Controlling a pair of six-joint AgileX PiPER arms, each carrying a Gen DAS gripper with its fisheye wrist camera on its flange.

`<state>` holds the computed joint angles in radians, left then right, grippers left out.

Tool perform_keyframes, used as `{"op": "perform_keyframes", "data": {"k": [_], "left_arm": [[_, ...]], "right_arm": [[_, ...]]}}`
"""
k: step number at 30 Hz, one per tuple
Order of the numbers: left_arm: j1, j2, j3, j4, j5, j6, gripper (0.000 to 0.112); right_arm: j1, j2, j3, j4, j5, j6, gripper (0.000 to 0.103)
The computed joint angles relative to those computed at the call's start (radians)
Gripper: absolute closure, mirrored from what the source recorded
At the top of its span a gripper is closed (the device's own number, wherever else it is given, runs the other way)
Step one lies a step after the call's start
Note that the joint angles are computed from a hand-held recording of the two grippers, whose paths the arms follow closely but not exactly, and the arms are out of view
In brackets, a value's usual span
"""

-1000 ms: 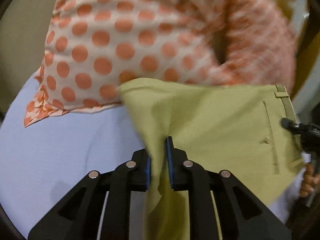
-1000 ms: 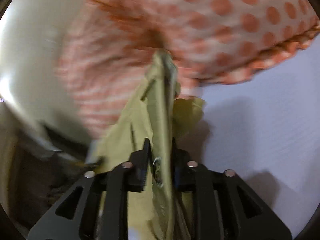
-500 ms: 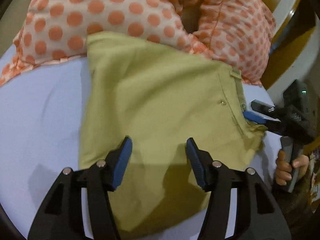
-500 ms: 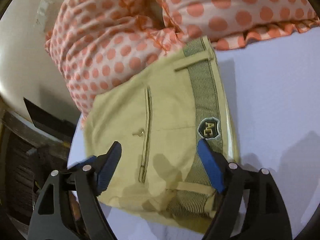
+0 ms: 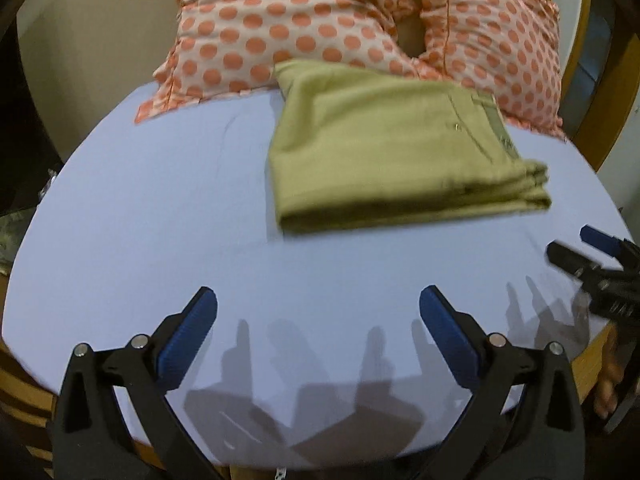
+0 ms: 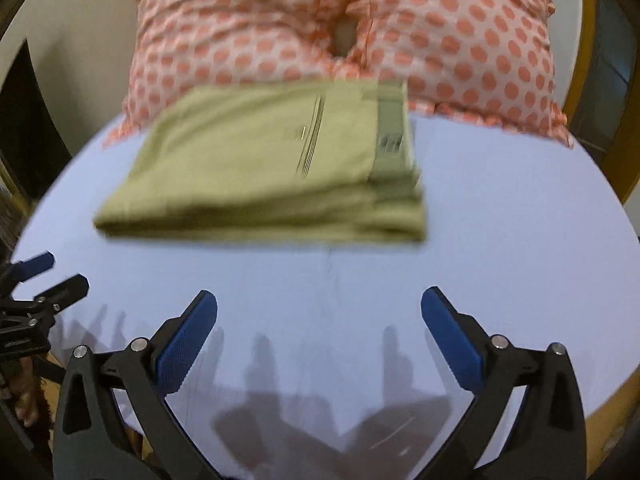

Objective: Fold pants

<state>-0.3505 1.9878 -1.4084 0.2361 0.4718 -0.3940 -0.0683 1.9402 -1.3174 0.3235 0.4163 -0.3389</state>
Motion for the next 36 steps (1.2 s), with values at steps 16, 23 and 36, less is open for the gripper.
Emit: {"op": "perform_keyframes", "data": {"k": [16, 23, 36], "left_arm": [[-0.001, 0.017, 0.089, 0.151, -0.110, -0.135, 0.011], [-0.003, 0.023, 0.084, 0.163, -0.114, -0.143, 0.011], [-0.005, 0.024, 0.085, 0.169, -0.114, -0.150, 0.011]], "right_arm": [[0.079, 0.016, 0.059, -0.324, -0.052, 0.393, 0.002], [0.074, 0.019, 0.046, -0.308, -0.032, 0.370, 0.002], [0.076, 0.020, 0.043, -0.314, -0.028, 0.379, 0.002]]}}
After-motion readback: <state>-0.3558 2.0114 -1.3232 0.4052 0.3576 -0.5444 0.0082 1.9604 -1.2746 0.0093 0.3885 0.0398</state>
